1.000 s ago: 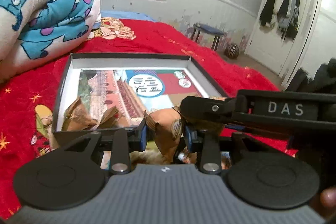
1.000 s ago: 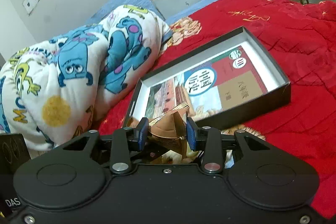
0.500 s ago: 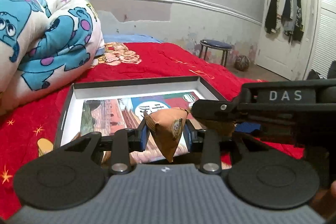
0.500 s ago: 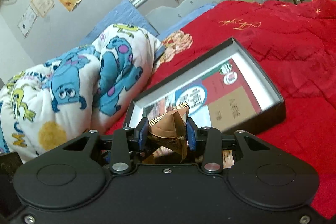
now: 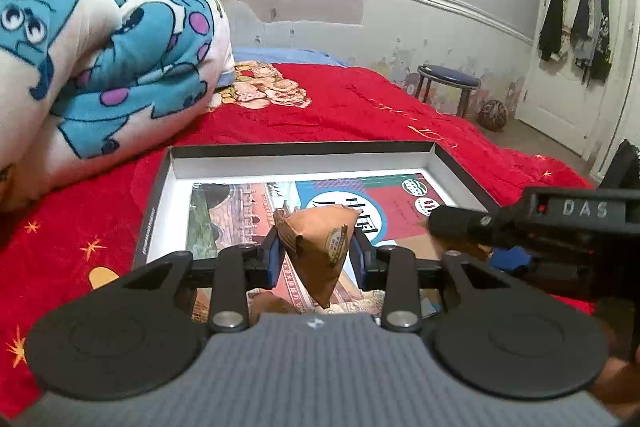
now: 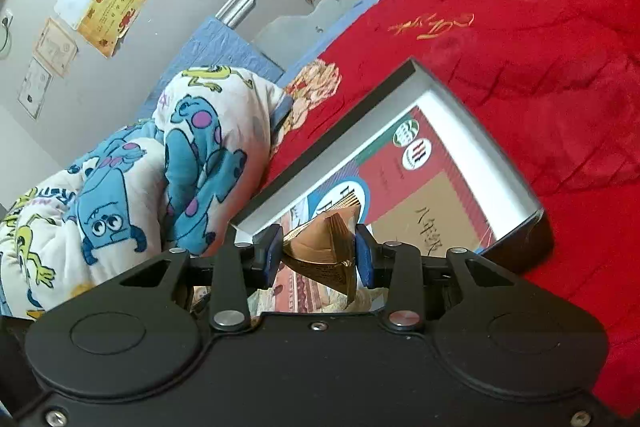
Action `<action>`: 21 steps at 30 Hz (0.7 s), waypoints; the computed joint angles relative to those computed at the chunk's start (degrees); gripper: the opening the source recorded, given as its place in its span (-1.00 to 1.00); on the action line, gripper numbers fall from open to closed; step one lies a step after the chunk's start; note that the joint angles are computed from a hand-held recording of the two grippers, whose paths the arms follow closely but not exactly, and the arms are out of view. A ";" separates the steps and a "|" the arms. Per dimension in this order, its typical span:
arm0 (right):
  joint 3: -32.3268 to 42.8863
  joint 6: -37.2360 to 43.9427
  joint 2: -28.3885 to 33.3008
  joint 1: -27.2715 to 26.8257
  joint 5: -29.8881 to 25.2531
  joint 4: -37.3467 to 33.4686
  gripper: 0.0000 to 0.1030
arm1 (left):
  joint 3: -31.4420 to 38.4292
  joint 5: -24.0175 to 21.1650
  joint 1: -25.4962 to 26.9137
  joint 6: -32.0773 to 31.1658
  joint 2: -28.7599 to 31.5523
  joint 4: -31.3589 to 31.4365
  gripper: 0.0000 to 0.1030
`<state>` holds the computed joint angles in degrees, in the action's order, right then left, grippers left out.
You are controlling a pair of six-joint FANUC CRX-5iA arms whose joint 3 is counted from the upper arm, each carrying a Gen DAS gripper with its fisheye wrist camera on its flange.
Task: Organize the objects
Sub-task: 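Lift both held paper pieces and carry them over the box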
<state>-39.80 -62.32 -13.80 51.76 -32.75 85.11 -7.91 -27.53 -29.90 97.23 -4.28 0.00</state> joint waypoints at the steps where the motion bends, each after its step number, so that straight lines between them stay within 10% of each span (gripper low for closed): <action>1: 0.37 1.19 0.38 0.65 -0.60 -0.69 -0.29 | -1.19 0.81 0.68 -2.31 -0.24 3.20 -0.24; 7: 0.20 -1.38 0.58 1.50 -1.27 0.08 -0.29 | -6.51 4.50 2.61 -11.19 -1.75 15.66 -0.22; 21: -1.01 -6.36 0.73 -0.93 2.60 4.97 -0.29 | -2.79 1.95 0.46 -1.56 -0.16 2.75 -0.22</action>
<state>-40.81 -68.68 -13.07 50.84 -30.15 90.08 -10.69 -25.58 -29.44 95.67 -4.44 2.75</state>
